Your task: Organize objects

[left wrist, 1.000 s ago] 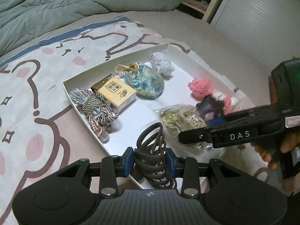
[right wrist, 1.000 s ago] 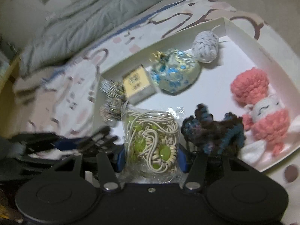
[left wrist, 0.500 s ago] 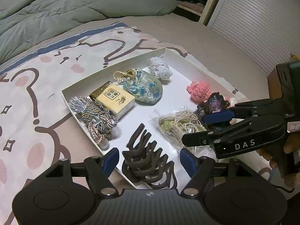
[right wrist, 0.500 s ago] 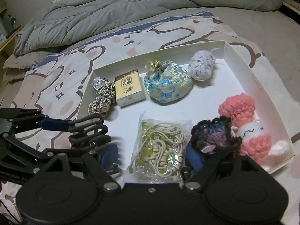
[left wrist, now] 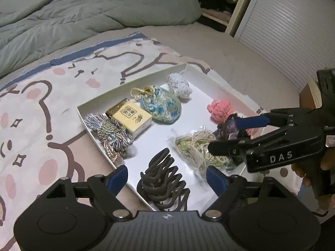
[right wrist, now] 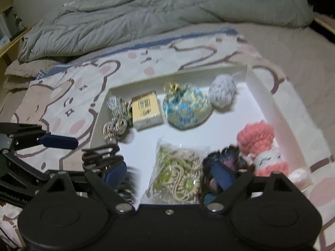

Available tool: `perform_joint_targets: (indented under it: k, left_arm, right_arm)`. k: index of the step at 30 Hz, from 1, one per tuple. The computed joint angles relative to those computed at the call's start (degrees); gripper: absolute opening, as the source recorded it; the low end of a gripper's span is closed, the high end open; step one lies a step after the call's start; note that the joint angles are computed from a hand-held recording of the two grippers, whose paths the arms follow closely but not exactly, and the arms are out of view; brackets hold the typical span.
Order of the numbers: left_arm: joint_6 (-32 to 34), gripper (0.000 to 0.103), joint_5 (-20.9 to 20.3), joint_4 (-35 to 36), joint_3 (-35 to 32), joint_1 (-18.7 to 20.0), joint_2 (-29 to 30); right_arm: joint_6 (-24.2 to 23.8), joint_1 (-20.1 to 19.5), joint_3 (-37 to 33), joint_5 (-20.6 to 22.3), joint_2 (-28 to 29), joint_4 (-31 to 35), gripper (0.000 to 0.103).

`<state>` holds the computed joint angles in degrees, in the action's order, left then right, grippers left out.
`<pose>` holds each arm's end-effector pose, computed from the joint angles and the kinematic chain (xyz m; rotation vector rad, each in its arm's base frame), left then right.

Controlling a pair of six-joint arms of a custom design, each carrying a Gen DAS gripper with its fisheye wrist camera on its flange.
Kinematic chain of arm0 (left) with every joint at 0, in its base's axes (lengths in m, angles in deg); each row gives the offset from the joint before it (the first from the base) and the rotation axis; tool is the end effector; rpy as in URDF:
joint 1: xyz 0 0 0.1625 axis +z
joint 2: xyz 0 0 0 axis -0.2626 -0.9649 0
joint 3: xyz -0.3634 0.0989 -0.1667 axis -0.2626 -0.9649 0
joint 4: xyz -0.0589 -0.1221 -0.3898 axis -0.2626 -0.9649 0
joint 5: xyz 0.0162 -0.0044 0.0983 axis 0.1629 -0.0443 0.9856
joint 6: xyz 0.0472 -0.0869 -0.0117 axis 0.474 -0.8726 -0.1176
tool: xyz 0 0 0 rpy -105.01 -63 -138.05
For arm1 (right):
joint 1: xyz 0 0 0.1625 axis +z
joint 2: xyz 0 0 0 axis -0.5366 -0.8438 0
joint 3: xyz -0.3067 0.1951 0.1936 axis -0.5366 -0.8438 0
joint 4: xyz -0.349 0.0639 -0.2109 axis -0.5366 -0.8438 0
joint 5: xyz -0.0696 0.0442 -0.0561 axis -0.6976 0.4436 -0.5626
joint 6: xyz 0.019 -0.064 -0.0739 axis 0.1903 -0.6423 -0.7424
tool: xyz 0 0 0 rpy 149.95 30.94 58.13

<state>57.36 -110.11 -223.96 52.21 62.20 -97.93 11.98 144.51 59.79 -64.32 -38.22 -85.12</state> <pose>-0.2296 -0.5008 0.2306 0.9865 2.5975 -0.4271 0.2615 -0.4543 0.2031 0.3634 -2.4361 0.7588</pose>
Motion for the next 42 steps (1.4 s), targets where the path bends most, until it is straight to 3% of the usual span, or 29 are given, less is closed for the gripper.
perform_joint_targets:
  k: [6,10,16,24,29,32,36,42]
  left_arm:
    - [-2.43,0.095,2.30,-0.11,1.09,-2.24,-3.47]
    - [-4.54,0.103,5.12,-0.80,2.64,-3.91,-6.78]
    - [-8.90,0.103,10.43,1.27,4.08,-6.56,-11.18]
    - [-12.95,0.103,17.97,2.63,7.30,-11.41,-16.04]
    - [-17.81,0.103,19.41,6.45,8.28,-12.99,-18.53]
    - [-20.23,0.103,21.75,8.42,9.15,-14.23,-19.56]
    - [-23.20,0.103,23.43,10.33,10.53,-15.23,-21.21]
    - [-24.26,0.103,22.79,12.97,11.51,-15.84,-23.31]
  right_arm:
    - [-1.96,2.65,-0.34,-1.65,-1.71,-1.29,0.101]
    - [-1.66,4.12,-0.02,-1.75,-3.66,-0.74,0.103]
    - [-2.23,7.39,0.93,-7.84,-4.45,-1.93,0.103]
    - [3.62,11.29,2.11,-14.24,-5.68,-1.91,0.103]
    - [5.67,13.64,2.96,-18.76,-5.42,-2.48,0.103]
    - [4.57,14.89,3.59,-20.55,-4.82,-4.16,0.103]
    - [5.84,16.17,4.48,-21.22,-5.18,-3.69,0.103]
    - [8.90,17.59,5.46,-22.22,-5.19,-2.09,0.103]
